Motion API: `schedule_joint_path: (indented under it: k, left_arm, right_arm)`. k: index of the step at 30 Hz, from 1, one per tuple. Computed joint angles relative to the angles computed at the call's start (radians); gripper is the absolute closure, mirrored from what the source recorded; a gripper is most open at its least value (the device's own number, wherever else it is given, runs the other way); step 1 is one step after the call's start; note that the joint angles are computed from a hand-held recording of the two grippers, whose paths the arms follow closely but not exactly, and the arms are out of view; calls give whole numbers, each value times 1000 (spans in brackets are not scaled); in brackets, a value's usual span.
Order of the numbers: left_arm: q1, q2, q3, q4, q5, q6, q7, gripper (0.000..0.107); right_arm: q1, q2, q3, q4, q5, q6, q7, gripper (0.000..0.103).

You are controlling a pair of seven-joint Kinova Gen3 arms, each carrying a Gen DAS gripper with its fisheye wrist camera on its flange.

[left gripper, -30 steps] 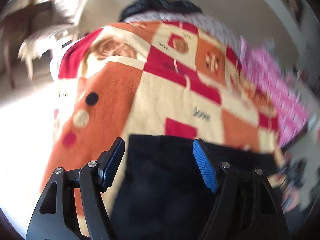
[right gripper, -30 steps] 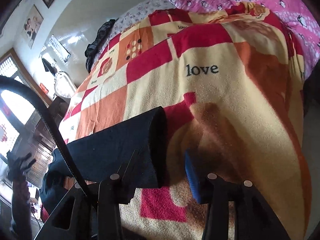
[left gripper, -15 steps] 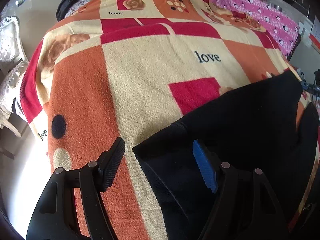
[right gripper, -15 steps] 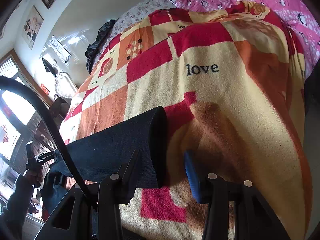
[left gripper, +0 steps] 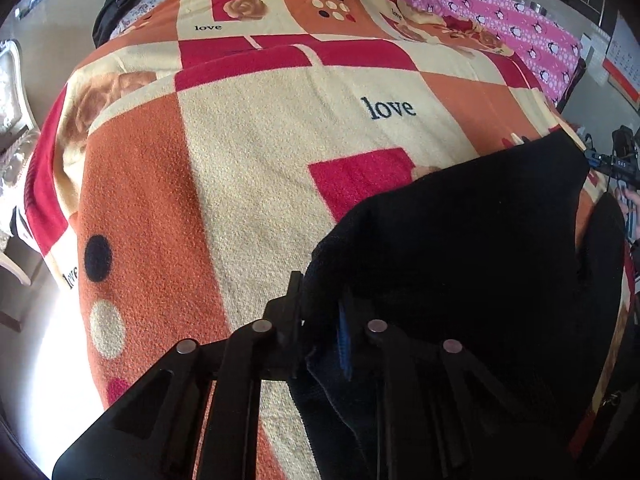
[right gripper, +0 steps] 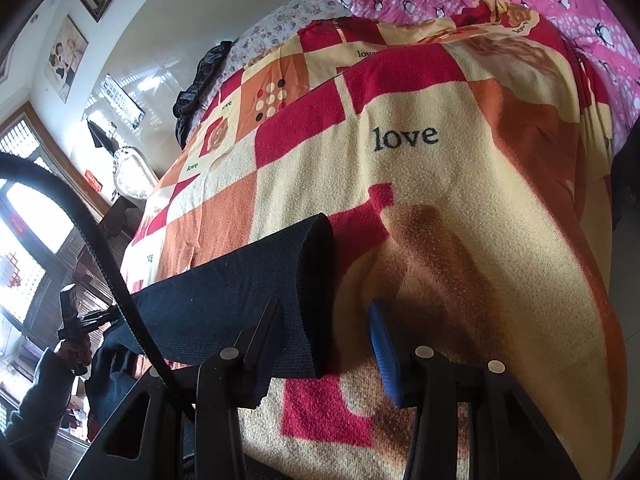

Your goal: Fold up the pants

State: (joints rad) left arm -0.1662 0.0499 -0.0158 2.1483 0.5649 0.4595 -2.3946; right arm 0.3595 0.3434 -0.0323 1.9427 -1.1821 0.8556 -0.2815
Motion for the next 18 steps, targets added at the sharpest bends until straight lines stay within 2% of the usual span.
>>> schedule_joint_path:
  k: [4,5,7,8,10,11,16,18]
  left_arm:
    - [38,-69,2,39,-33,-71,67,97]
    - [51,-84,3,47,-54,-92,99,97]
    - [78,-109,9,62,-108,-130,168,98]
    - [94,-123,9,73,-119,-152,188,98]
    - [118,-139,4,84,-143,-174,231,98]
    - [131,-146,1,88,-152,-186,245,98]
    - [138,-159,23,86,-304,-186,403,98]
    - [162,-160,6,88,-315,-193,420,98]
  right_arm:
    - [5,-13,-3,-11,14,12,-12,61]
    - [26,-9,-27,-38,33,46,-36,61]
    - [14,-23,-19,-81,75,64,-117,61]
    - [-19,-28,12,-105,82,79,-158,60]
    - [-107,-10,104,-169,83,130,-239,51]
    - [-154,5,148,-203,95,145,-280,50]
    - [-380,139,363,-417,225,300,-483,50]
    - [-422,152,383,-469,289,310,-561,56]
